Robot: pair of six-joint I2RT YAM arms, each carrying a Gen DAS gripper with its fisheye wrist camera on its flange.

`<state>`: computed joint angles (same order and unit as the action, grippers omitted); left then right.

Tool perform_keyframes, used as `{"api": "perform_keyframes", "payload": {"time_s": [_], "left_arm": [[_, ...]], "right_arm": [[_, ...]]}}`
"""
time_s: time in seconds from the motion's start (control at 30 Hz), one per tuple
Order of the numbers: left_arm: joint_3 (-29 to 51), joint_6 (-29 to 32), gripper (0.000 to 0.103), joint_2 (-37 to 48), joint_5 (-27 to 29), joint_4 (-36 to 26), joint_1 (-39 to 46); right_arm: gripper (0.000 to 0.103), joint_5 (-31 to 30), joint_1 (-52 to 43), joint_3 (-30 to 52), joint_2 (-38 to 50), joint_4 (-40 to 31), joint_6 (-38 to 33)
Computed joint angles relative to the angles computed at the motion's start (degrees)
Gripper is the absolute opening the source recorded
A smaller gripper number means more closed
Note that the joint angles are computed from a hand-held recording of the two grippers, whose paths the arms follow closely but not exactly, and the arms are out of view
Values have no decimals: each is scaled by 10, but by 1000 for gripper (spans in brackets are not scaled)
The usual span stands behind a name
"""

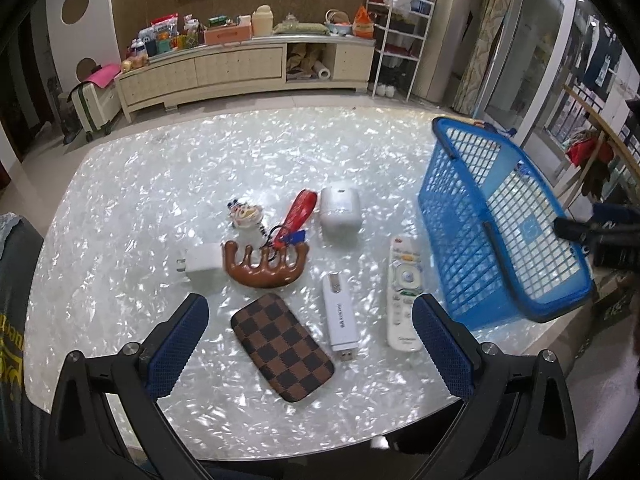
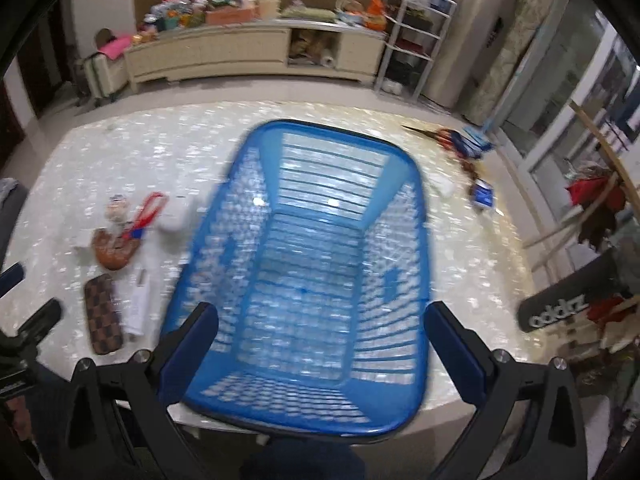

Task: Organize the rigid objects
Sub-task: 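Grasp the blue basket rim with the right tool while the left tool approaches the checkered case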

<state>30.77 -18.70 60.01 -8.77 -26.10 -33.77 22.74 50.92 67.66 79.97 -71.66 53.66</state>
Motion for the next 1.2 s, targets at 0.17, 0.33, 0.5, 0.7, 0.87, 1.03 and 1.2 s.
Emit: {"api": "perform_keyframes", "payload": {"time_s": [0.17, 0.33, 0.5, 0.7, 0.87, 1.03, 1.2], "left_arm": [[-7, 20, 102, 22, 25, 13, 41], [-8, 49, 102, 58, 44, 25, 83], [2, 87, 102, 92, 90, 16, 142], [7, 84, 102, 146, 101, 7, 163], [-4, 34, 102, 202, 106, 28, 148], [8, -40, 102, 282, 142, 47, 166], [35, -96, 102, 337, 85, 42, 139]], "right_arm": [[103, -31, -76, -37, -22, -7, -35], [100, -89, -154, -107, -55, 21, -62], [81, -125, -190, -152, -46, 40, -90], [56, -188, -216, -205, -36, 104, -121], [33, -210, -225, -244, -39, 150, -143], [16, -195, -210, -271, -48, 175, -153], [7, -178, -204, -271, -45, 188, -188]]}}
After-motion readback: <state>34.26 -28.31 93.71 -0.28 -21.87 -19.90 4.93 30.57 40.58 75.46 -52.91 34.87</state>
